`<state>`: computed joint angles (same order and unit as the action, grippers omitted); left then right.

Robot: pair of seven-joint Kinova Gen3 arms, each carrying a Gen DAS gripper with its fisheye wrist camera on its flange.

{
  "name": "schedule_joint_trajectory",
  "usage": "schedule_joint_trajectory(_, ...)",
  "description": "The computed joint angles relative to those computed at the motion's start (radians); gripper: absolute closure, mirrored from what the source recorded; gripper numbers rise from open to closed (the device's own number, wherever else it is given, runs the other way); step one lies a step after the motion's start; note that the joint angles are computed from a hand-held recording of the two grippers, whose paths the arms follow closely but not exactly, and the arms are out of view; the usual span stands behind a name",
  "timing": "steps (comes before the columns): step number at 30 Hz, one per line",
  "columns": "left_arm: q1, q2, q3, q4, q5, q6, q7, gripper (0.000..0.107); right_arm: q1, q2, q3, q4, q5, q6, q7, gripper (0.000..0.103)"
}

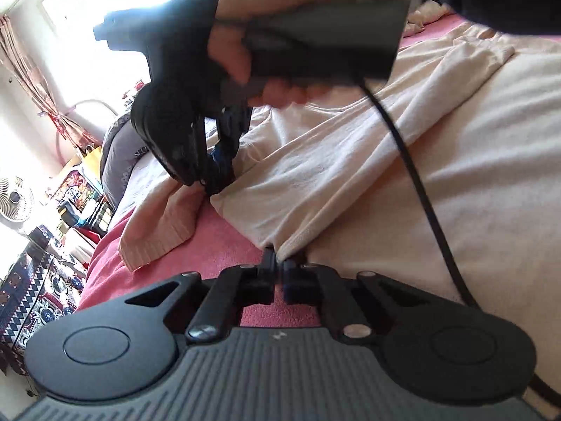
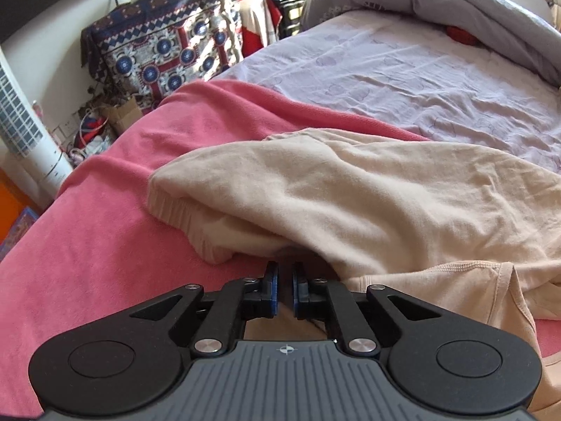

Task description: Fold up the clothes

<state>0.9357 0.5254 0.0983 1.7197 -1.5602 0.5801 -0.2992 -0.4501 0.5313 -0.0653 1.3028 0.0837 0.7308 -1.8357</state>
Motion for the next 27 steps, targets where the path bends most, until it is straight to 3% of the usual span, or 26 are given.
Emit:
schedule_joint_trajectory(1,-0.001,0.004,-0.001,-0.003,-0.004,0.0,0.001,0.106,-0.013,-0.007,0.0,-0.01,0.027,0.033,0.0,0.069)
schedule_joint_trajectory(3,0.006,0.006,-0.002,0.0,-0.013,0.01,0.007,0.106,-0.048,-0.005,-0.008,-0.033,0.109,0.091,0.004,0.051)
schedule_joint_trajectory(7,0.009,0.007,0.004,0.001,-0.014,0.022,0.004,0.107,-0.114,0.009,-0.025,-0.05,0.262,0.136,-0.042,0.039)
schedule_joint_trajectory(10,0.003,0.015,0.001,0.001,-0.034,0.013,0.023,0.107,-0.188,-0.017,0.046,0.004,0.33,0.065,-0.144,0.039)
schedule_joint_trajectory(12,0.0,0.017,0.002,0.006,-0.056,0.012,0.045,0.107,-0.182,-0.059,0.05,0.025,0.336,0.033,-0.182,0.039)
schedule_joint_trajectory(16,-0.007,0.027,0.013,0.007,-0.086,0.025,0.066,0.107,-0.042,-0.027,-0.095,-0.064,0.207,0.147,-0.146,0.042)
schedule_joint_trajectory(18,-0.008,0.027,0.02,0.01,-0.093,0.034,0.07,0.107,-0.044,0.021,-0.095,-0.113,0.197,0.218,-0.094,0.044)
schedule_joint_trajectory(20,-0.007,0.029,0.025,0.012,-0.103,0.044,0.075,0.107,-0.086,0.062,-0.061,-0.124,0.238,0.229,-0.097,0.057)
schedule_joint_trajectory(21,-0.006,0.031,0.027,0.014,-0.11,0.051,0.079,0.107,-0.079,0.071,-0.071,-0.12,0.257,0.21,-0.122,0.056)
schedule_joint_trajectory(24,-0.005,0.038,0.034,0.016,-0.129,0.068,0.091,0.107,-0.051,0.077,-0.071,-0.09,0.32,0.094,-0.238,0.075)
schedule_joint_trajectory(27,-0.018,0.034,0.045,0.019,-0.136,0.061,0.103,0.107,0.047,0.075,-0.132,-0.083,0.25,0.047,-0.294,0.075)
